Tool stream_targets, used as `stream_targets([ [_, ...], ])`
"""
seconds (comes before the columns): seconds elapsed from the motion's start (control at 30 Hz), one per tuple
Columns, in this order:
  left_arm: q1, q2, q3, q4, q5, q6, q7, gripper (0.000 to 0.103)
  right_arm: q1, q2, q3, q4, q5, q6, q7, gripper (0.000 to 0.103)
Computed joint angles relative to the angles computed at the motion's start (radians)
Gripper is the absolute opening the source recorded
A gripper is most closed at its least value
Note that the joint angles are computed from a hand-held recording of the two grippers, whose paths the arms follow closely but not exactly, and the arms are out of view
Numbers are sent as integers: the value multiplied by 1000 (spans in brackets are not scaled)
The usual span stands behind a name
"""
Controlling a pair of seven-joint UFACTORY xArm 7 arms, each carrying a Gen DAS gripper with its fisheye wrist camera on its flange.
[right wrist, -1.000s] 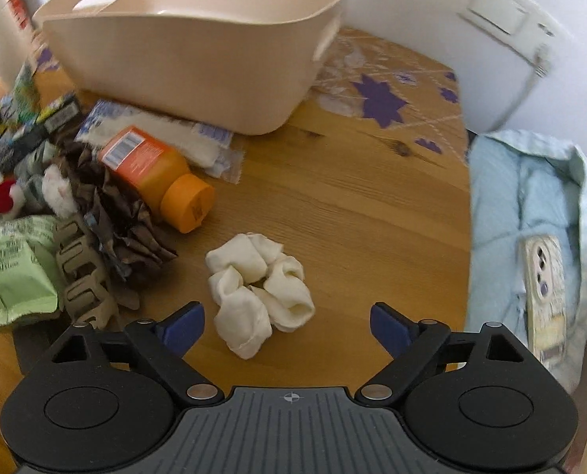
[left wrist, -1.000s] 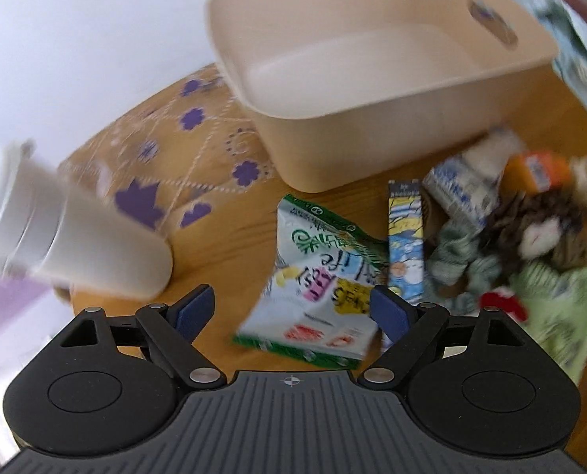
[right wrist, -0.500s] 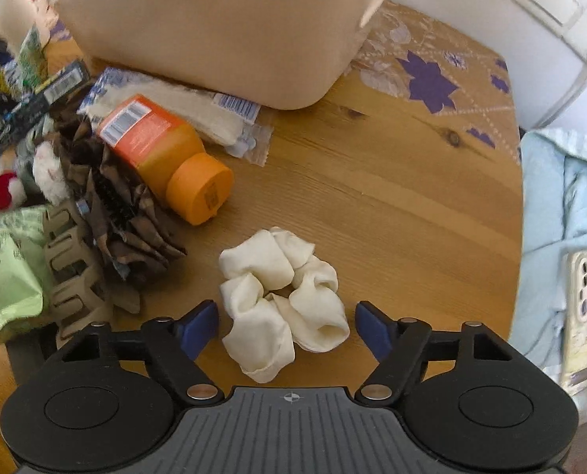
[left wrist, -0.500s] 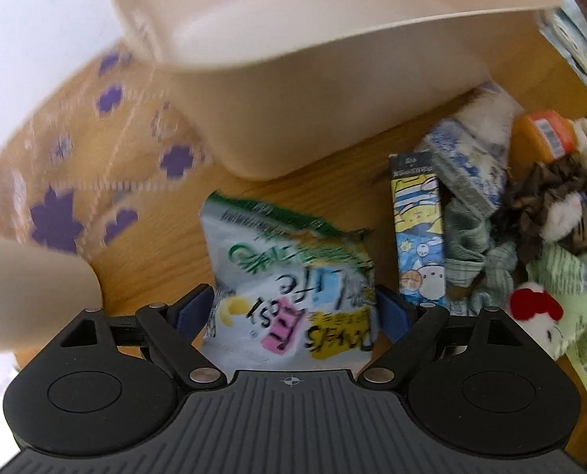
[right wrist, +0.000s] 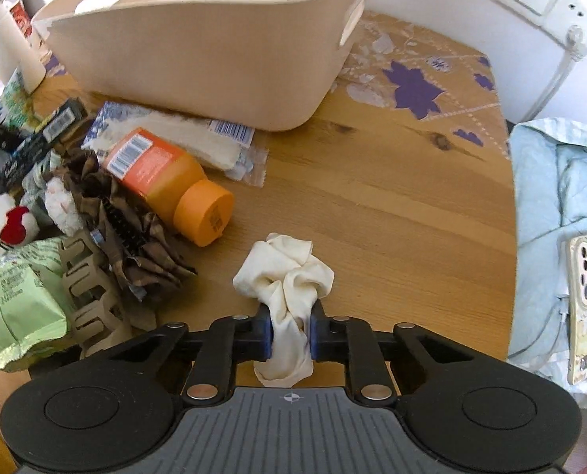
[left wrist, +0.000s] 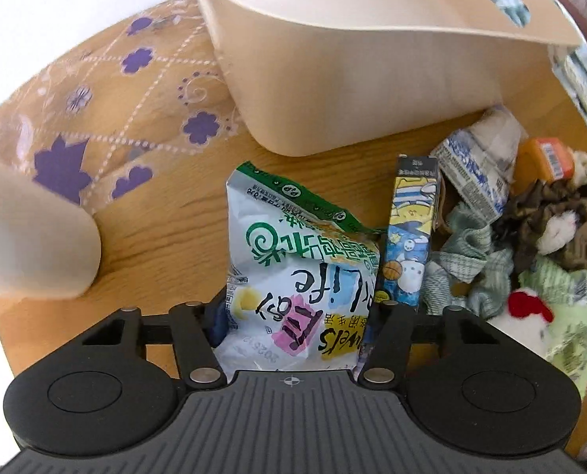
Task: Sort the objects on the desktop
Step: 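Grasp the white-green snack bag with left tool while right tool grasps white scrunchie, then carry both items over the beige basket and open both tools to drop them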
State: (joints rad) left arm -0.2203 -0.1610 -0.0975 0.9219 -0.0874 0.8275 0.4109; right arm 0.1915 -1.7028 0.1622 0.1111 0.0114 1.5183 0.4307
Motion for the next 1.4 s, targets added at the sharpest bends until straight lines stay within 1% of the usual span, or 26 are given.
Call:
stream_targets([
  [0.17,1,-80,13,-48,-28,-4,12,54,-10,-32,0,60,-21,29,-13,15],
  [0.3,-8,-150,25,-52,-67,-3,34,54,-32,-3,-20,119,-46,-3,-56,15],
  [0.37,-20,-197,42,-65,-98,-8,79,54,-46,24,-33,150,-63,-31,-89,15],
  [0.43,-28,-220,44,-52,-111,-13,105,54,-65,61,-47,180,-82,-75,-123,15],
  [0.53,-40,-224,29,-19,-116,-45,104,54,-99,127,-70,219,-105,-163,-165,15],
  [0.63,-51,-206,8,30,-112,-74,77,54,-130,203,-82,256,-119,-261,-197,15],
  [0.77,-64,-160,-35,106,-72,-105,8,54,-169,297,-101,278,-132,-397,-231,15],
  [0.87,-75,-106,-63,161,-36,-134,-54,54,-189,371,-105,290,-130,-478,-245,15],
  [1.0,-87,-14,-102,234,47,-153,-181,55,-203,472,-97,298,-135,-570,-268,16],
  [1.1,-104,55,-123,283,126,-156,-281,54,-210,536,-86,297,-136,-616,-273,16],
  [1.2,-126,112,-128,318,205,-147,-369,55,-213,598,-82,287,-122,-652,-255,16],
  [1.27,-143,151,-126,345,254,-130,-443,55,-212,633,-86,279,-114,-670,-246,16],
  [1.33,-156,175,-117,359,273,-114,-497,55,-211,663,-84,269,-111,-683,-238,16],
  [1.4,-170,201,-111,379,314,-90,-557,55,-207,671,-72,254,-115,-680,-231,16],
])
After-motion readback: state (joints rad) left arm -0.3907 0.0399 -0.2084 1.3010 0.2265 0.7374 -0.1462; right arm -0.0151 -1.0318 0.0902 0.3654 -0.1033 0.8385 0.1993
